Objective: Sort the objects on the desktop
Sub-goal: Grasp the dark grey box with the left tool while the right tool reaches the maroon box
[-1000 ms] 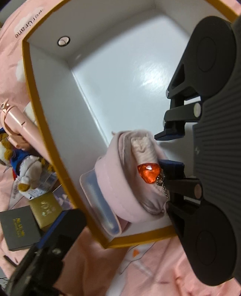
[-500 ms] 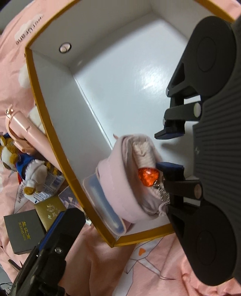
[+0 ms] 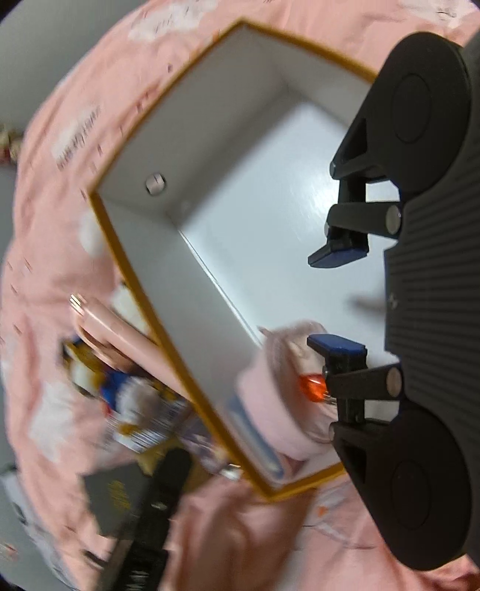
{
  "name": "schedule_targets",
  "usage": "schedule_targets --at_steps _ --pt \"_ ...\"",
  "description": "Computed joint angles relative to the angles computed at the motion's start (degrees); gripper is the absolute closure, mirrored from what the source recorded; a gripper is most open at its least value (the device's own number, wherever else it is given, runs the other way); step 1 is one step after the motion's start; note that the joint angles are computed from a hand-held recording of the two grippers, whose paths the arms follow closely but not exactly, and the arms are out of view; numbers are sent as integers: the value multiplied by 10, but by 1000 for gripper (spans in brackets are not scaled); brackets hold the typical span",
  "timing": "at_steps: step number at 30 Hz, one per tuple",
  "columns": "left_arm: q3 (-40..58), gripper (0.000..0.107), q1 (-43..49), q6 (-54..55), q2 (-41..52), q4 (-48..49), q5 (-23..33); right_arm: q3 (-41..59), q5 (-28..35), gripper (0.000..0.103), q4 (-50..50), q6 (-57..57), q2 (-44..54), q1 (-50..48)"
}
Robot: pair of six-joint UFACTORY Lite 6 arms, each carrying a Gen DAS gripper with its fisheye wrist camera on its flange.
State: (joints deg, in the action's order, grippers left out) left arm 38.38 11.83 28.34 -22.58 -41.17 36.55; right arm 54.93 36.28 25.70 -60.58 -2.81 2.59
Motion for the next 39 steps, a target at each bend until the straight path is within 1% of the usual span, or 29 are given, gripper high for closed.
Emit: schedule_targets --at_steps 6,8,10,12,14,17,19,23,29,31,34,36,38,39 --pt "-9 79 29 -44 -46 66 -21 -9 -16 58 63 14 -55 -4" --pt "-4 79 49 -40 -43 76 -11 1 -14 55 111 -6 -50 -5" --pt "4 79 74 -23 -33 67 7 14 -18 54 154 -19 -37 4" --pt "11 79 89 -12 -22 71 15 26 -7 54 184 -29 -31 15" --pt "16 79 99 -5 -19 83 19 35 0 55 205 -39 -23 29" --pt "24 79 111 -1 -17 102 19 50 -5 55 223 -37 -7 63" --pt "36 79 123 0 -10 109 20 66 -15 55 220 -14 10 90" --pt "60 79 164 23 4 97 24 96 -46 56 181 55 49 145" --pt "71 79 203 35 14 90 27 141 -18 56 157 126 118 182" --pt "70 79 205 32 13 96 19 145 -5 56 161 131 132 194" --pt "75 78 206 11 18 124 3 142 -5 56 161 129 141 220" --pt "83 72 214 -1 23 144 -1 140 -1 56 170 121 145 233" --pt "97 68 229 -1 38 151 7 142 7 55 176 115 149 238" --pt "104 62 237 6 51 149 16 143 6 55 173 116 152 244"
